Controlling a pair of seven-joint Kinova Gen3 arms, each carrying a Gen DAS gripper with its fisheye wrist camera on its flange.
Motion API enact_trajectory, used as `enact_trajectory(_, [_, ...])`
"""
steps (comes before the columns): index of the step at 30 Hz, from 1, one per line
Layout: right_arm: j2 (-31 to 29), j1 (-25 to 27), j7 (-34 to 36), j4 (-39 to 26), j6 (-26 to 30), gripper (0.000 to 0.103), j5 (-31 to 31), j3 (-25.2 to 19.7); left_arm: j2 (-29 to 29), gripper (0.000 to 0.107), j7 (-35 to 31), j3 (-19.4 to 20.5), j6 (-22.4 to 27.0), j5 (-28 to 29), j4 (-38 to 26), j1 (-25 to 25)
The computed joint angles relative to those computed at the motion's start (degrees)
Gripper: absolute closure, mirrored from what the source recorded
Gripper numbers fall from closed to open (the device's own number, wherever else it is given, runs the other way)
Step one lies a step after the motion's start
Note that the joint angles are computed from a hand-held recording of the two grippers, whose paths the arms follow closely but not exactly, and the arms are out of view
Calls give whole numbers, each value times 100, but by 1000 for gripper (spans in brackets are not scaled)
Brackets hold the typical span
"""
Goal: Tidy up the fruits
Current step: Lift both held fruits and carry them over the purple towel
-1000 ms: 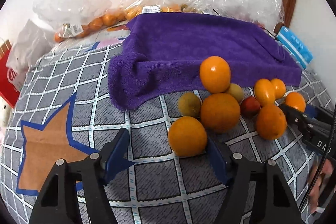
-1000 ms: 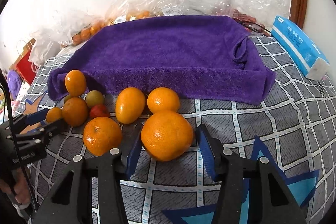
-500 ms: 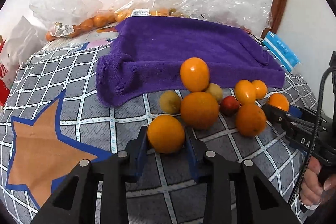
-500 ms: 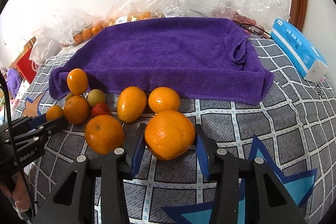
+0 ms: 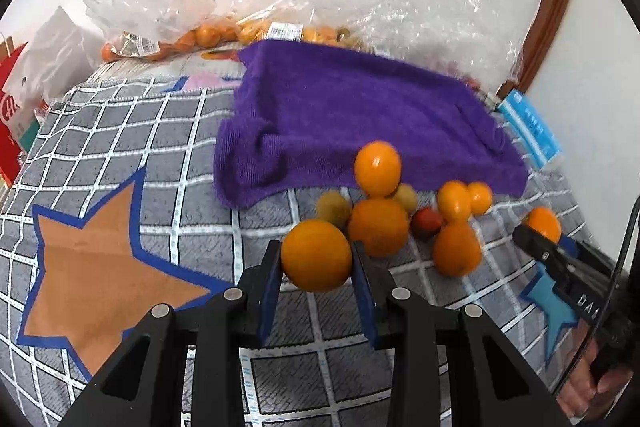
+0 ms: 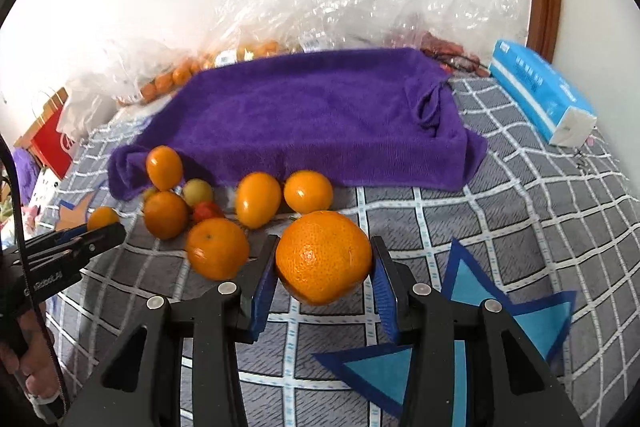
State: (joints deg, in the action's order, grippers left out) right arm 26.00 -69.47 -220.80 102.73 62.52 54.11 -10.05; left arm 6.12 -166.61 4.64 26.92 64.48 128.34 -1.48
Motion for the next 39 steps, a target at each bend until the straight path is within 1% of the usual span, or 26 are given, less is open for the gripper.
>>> enact_trajectory(2, [-19, -24, 137, -117, 181, 59, -24, 3, -95, 76, 44, -27, 102, -10, -60, -26])
enact_trajectory(9, [-212, -10, 279, -243, 604, 59, 144, -16, -259, 76, 673, -57, 93, -270, -478, 137])
enact_trajectory(13, [-300, 165, 451, -296, 684, 59, 232, -30, -207, 76, 757, -57, 239, -180, -741, 126])
enact_trajectory(17, [-351, 302, 513, -331, 696, 59, 425, -21, -105, 76, 797, 28, 97, -57, -925, 200])
enact_trajectory(20, [-311, 472, 737, -443, 643, 59, 470, 0, 80, 76, 983, 118, -3, -105, -1122, 265])
enact_trajectory(22, [-286, 580, 828, -480, 541, 59, 507, 41, 237, 76, 1071, 215, -144, -124, -1240, 308])
enact_trajectory(25, [-276, 775, 920, -479, 225, 59, 558, 101, 476, 76, 1118, 394, -313, -93, -1372, 319])
enact_trajectory(29, [-141, 927, 987, -500, -25, 59, 649, 224, 766, 76, 1005, 662, -524, 38, -1471, 253])
enact_trajectory(33, [-47, 1136, 1002, -362, -531, 59, 616, 311, 1022, 76, 875, 891, -679, 92, -1494, 133])
enact_trajectory(35, [-8, 1206, 960, -279, -731, 59, 548, 359, 1123, 76, 970, 937, -722, 20, -1509, 104])
enact_trajectory(39, [72, 1225, 913, -211, -840, 59, 404, 462, 1278, 76, 1013, 1104, -733, -4, -1545, -50])
